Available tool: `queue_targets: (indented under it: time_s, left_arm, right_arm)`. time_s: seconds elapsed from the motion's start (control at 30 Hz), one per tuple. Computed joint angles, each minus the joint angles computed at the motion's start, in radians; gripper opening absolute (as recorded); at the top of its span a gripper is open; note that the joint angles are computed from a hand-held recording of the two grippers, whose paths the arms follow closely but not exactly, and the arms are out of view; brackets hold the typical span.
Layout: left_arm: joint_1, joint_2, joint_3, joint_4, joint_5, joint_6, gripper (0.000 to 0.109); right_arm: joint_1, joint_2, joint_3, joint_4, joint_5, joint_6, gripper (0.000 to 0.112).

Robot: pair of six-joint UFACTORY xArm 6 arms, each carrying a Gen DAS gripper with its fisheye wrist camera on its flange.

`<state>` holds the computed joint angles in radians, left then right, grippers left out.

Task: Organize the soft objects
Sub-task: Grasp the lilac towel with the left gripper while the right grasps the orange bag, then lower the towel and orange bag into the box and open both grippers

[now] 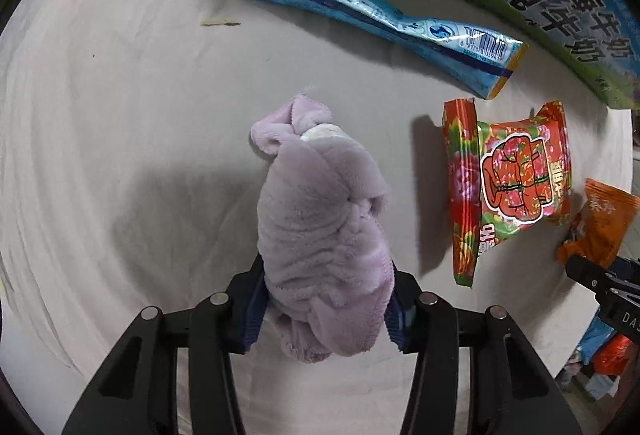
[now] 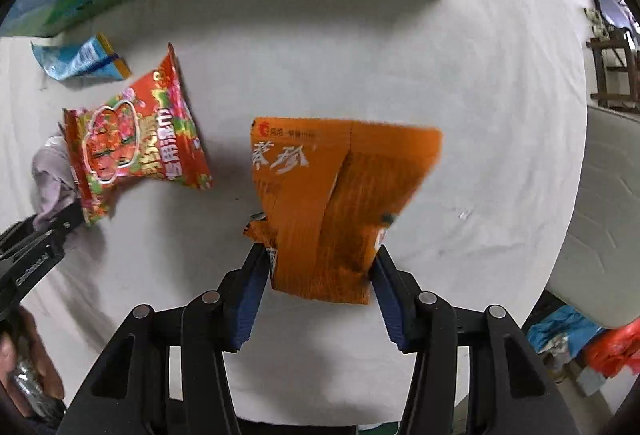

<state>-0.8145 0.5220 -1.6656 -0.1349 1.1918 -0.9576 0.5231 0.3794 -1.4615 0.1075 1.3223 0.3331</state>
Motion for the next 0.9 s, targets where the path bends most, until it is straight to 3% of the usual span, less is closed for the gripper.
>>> queue_targets:
  time_s: [0.1, 0.2, 0.37, 0.5, 0.6, 0.67, 0.9]
  left_arm:
    - [-0.001, 0.014, -0.02, -0.009, -0.002, -0.015, 0.046]
    - [0.009, 0.031, -0.059, -0.013, 0.006, -0.028, 0.039]
    - [0.029, -0.052, 0.085, -0.02, -0.066, -0.016, 0.034]
    - [0.025, -0.059, 0.094, -0.015, -0.063, -0.022, 0.033]
    - [0.021, -0.054, 0.081, -0.009, -0.052, -0.03, 0.032]
    - [0.033, -0.092, 0.097, -0.003, -0.029, -0.023, 0.03]
    - [0.007, -0.15, 0.095, 0.037, -0.008, -0.08, 0.027]
  right_arm:
    - [0.003, -0.004, 0.014, 0.014, -0.024, 0.033, 0.056]
    - [-0.016, -0.054, 0.078, 0.052, -0.075, 0.044, 0.06]
    - [-0.061, -0.107, 0.135, 0.091, -0.136, 0.071, 0.066]
    - [-0.092, -0.106, 0.152, 0.147, -0.164, 0.079, 0.066]
    - [-0.103, -0.118, 0.169, 0.157, -0.184, 0.09, 0.061]
    - [-0.106, -0.134, 0.178, 0.145, -0.182, 0.088, 0.052]
    - [-0.072, -0.237, 0.242, 0.102, -0.173, 0.081, 0.047]
